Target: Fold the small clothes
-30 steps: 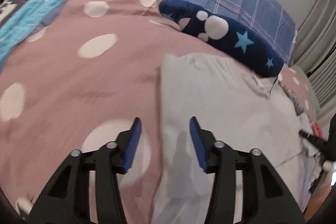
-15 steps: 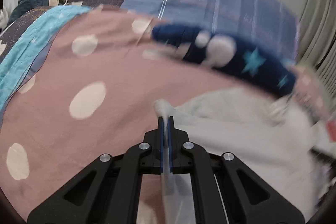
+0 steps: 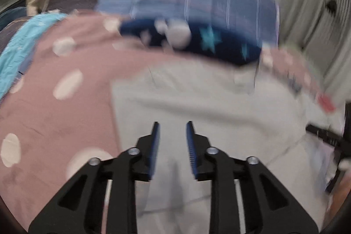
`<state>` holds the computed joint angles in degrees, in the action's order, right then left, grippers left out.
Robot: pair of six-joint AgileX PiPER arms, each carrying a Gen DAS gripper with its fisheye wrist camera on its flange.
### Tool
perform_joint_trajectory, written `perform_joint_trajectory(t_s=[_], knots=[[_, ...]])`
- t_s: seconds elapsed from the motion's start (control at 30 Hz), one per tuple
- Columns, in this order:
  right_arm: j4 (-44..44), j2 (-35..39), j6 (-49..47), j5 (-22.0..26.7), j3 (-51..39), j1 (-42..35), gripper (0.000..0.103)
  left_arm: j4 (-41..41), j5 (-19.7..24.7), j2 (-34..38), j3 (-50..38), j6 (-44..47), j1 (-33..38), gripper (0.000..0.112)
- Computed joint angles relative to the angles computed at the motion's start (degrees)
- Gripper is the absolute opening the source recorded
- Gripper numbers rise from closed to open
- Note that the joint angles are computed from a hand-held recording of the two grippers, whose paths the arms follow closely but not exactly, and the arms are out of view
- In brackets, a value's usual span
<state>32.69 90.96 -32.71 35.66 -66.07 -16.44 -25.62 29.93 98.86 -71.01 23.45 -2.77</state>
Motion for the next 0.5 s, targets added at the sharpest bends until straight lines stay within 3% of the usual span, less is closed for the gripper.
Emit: perform_joint_trajectory(t_s=[0.1, 0.17, 0.27, 0.4, 0.5], knots=[[-8.15, 4.46, 5.88, -1.69, 0.26, 2.52, 0.032, 17.09, -7.13, 2.99, 2.91, -14.31, -5.51, 0.036], [-4.15, 3.43, 1.99, -3.59, 2.33, 1.61, 0.031, 23.14, -6.59, 3.06, 2.26, -20.57, -6.68, 0.037], [2.15, -0.27, -3.95, -1.68, 3.78, -2.63, 0.032, 31.57, -8.1, 2.88, 3.31, -28.23, -8.41, 0.038], [18.17, -6.62, -16.43, 1.53, 5.77, -19.51, 0.041, 24.76, -8.29, 2.7, 3.39, -22.11, -6.76, 0.038], [25.27, -4.91, -16.39, 7.71, 2.73, -35.13, 0.043, 17.97, -8.48, 2.27, 4.0, -15.85, -5.39, 0.042]])
